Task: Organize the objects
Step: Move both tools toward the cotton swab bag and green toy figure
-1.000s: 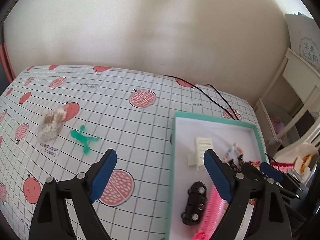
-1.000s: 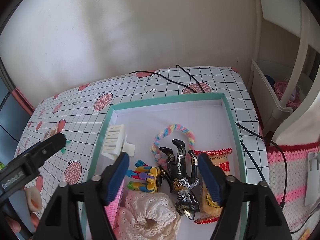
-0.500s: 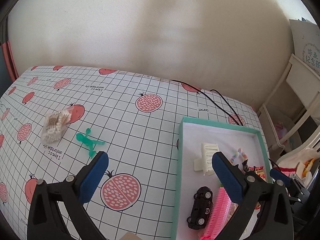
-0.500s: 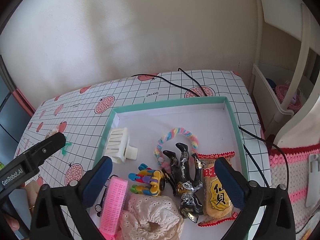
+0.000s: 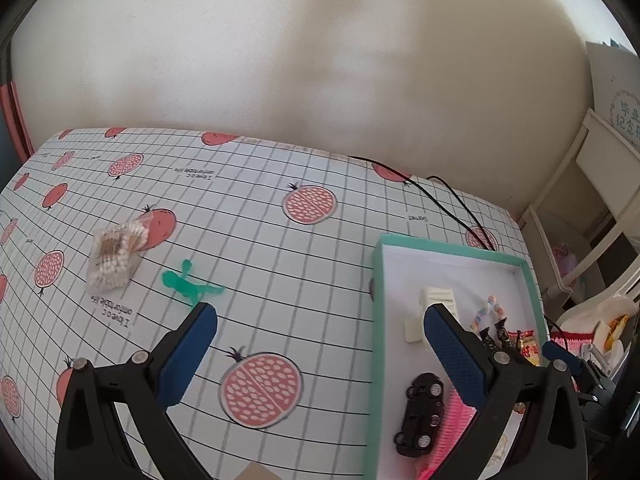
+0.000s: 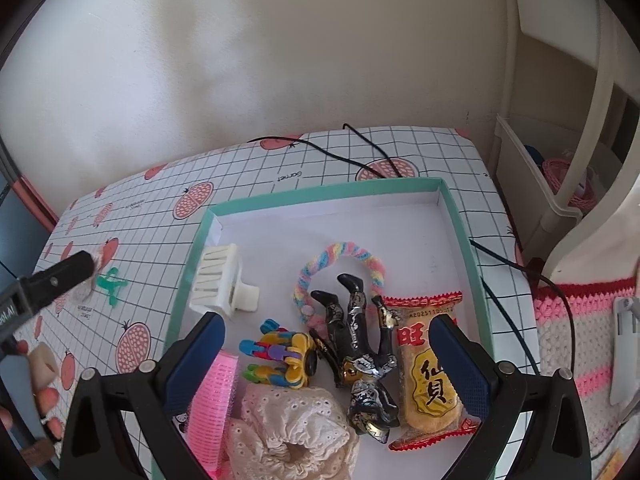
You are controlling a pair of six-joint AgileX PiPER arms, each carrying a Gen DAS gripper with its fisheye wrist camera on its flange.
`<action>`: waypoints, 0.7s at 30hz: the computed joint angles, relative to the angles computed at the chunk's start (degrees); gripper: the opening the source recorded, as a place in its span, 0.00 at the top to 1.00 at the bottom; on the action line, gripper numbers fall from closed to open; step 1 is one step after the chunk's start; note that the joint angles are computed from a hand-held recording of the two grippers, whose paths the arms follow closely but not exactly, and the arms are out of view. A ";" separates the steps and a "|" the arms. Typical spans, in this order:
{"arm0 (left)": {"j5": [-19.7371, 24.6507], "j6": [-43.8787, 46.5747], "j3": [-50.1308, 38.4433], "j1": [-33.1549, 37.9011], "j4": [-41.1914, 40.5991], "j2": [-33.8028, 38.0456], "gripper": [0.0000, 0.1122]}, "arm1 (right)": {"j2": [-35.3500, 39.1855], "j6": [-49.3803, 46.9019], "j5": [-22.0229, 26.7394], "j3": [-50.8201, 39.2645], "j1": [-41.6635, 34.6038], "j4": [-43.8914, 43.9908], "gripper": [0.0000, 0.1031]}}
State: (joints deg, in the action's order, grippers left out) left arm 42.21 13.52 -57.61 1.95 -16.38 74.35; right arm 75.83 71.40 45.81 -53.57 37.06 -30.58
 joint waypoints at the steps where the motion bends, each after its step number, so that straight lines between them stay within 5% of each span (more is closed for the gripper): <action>1: 0.27 1.08 -0.44 1.02 -0.74 0.45 0.08 | 0.00 0.78 0.50 -0.39 0.03 -0.37 0.00; 21: 7.62 14.02 -17.99 28.22 -11.52 13.01 0.08 | 17.56 4.21 4.52 -25.03 9.34 -4.19 0.00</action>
State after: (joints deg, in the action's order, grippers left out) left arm 49.84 27.55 -75.60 30.17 -27.90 87.36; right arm 93.39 75.61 50.32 -78.60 46.41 -34.78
